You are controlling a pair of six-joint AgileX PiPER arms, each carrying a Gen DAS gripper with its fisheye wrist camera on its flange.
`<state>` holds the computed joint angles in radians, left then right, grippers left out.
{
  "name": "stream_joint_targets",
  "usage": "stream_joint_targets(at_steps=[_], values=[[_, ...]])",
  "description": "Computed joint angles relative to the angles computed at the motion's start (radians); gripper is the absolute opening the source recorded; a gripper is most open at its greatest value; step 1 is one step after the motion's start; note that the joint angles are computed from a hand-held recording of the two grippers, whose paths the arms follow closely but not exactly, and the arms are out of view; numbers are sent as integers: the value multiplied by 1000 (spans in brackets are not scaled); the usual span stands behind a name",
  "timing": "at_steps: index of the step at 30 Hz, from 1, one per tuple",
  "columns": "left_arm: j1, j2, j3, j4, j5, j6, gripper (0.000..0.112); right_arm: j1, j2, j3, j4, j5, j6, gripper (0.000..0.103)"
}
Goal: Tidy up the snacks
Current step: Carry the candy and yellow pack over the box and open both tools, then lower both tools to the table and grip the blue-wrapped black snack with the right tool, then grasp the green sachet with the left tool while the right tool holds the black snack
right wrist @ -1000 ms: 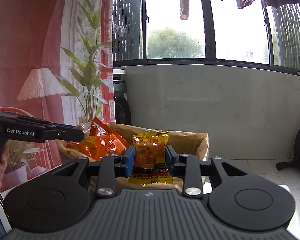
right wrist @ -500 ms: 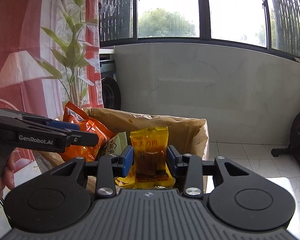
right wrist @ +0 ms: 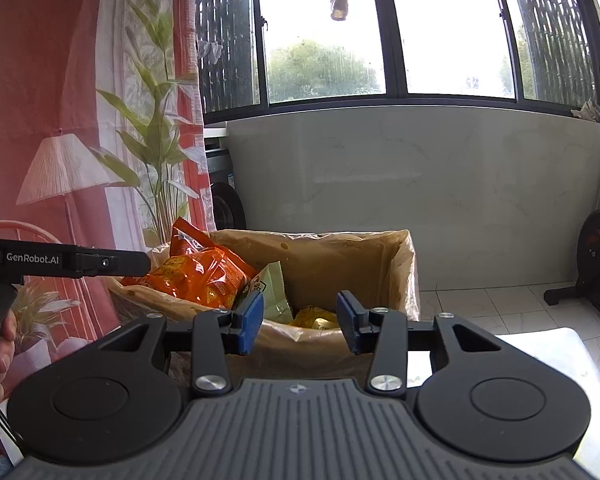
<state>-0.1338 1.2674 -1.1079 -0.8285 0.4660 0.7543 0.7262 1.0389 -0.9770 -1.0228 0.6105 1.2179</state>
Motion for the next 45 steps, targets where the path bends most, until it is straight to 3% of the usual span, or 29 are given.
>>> stream_joint_targets(at_steps=[2, 4, 9, 14, 15, 19, 31, 35, 40, 45], values=[[17, -40, 45, 24, 8, -13, 64, 69, -27, 35, -71, 59, 108, 44], [5, -83, 97, 87, -32, -77, 64, 131, -53, 69, -102, 116, 174, 44], [0, -116, 188, 63, -60, -117, 64, 180, -84, 137, -18, 169, 194, 44], [-27, -96, 232, 158, -79, -208, 64, 205, -67, 201, 86, 204, 218, 44], [-28, -92, 240, 159, -81, -210, 64, 204, -62, 210, 109, 203, 222, 45], [-39, -85, 268, 214, -90, -258, 64, 174, -34, 236, 222, 207, 237, 62], [-51, -69, 290, 254, -75, -306, 64, 123, 64, 223, 470, 209, 84, 63], [-67, -64, 290, 287, -70, -351, 64, 120, 83, 221, 473, 193, 39, 60], [-95, -45, 292, 311, -68, -400, 64, 126, 87, 233, 395, 174, 33, 46], [-156, 36, 299, 172, -84, -272, 64, 85, 89, 249, 327, 163, 45, 45]])
